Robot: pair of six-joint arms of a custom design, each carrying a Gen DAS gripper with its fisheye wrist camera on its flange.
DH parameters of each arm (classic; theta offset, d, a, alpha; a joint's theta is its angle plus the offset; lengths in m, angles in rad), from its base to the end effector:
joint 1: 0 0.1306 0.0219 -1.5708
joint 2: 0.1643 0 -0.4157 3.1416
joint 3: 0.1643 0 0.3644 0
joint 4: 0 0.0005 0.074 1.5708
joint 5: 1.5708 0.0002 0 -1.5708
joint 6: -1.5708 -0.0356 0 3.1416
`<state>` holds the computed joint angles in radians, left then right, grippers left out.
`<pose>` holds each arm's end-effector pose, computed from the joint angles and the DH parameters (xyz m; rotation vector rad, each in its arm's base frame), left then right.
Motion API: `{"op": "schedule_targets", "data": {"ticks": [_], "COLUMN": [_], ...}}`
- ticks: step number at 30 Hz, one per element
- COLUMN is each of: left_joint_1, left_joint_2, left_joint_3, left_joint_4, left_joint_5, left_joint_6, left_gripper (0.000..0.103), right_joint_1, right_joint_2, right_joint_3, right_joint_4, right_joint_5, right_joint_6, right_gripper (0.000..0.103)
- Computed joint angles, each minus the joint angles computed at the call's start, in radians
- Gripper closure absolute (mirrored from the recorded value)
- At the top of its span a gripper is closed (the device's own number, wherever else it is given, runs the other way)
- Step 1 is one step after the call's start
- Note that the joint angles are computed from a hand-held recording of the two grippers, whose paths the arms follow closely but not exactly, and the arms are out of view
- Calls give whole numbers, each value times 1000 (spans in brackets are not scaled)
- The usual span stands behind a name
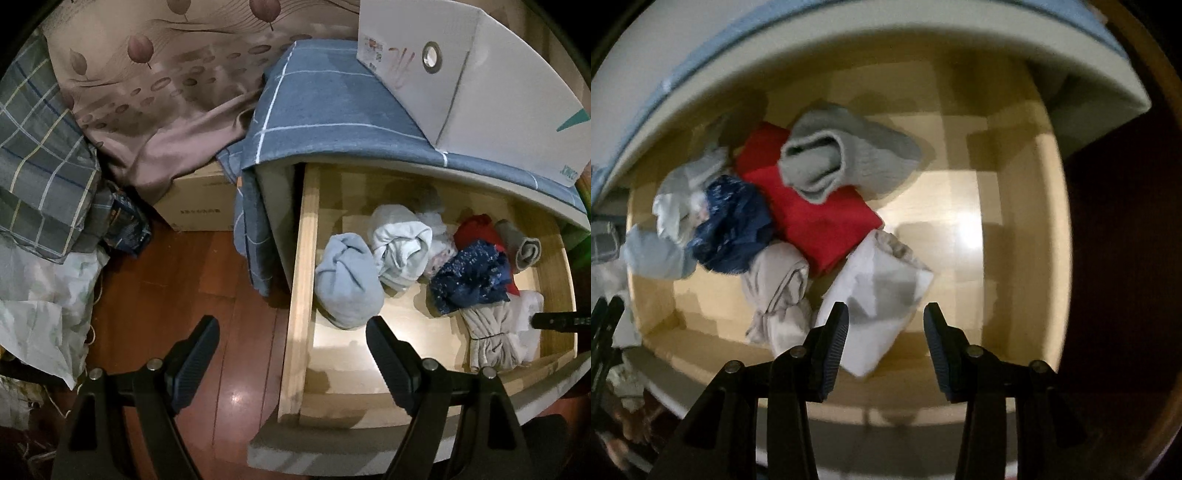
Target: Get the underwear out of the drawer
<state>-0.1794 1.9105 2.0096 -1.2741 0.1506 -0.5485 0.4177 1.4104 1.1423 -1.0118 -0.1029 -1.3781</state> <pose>0.6161 -0.1177 0.4298 1.0081 2.5308 -0.1018 0.3699 0.1676 0.3449 1.3697 2.6787 0.4412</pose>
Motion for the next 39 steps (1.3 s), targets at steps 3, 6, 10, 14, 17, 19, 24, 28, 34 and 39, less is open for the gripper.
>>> {"op": "schedule_targets", "data": {"ticks": [3,6,10,14,17,19,24,28,34,39], "left_joint_1": [1,0,-4,-10,-17,-19,-35,-46,-70,-87], "left_joint_2": [5,14,24,33,35,38,54,71,114,163], "left_joint_3": [6,17,29,36,38,42,71,102,167,223], "left_joint_4": [4,0,-12,-29,-40,-47,-74,-89,-118,-172], "left_joint_5": [3,1,-4,-5,-2,9,15,24,38,39], "left_joint_6": [-3,-2,2,-2,-5,-3,10,14,35,42], "left_gripper": [19,19,19,19,19,19,19,19,19,20], "right_joint_1": [-2,2,6,11,29,32,30,29,30,17], "right_joint_2": [18,43,84,99,125,121,81,58,38,3], "right_joint_3": [-13,-8,32,46,79,68,6,-31,-67,-67], "right_joint_4": [40,56,-1,-37,-129,-166,-158,-135,-102,-134], "right_joint_5": [-7,-16,-9,2,59,75,66,64,70,97], "right_joint_6": [-31,-28,48,96,137,144,119,108,103,130], "right_gripper": [57,52,52,58,60,61,62,62,60,59]}}
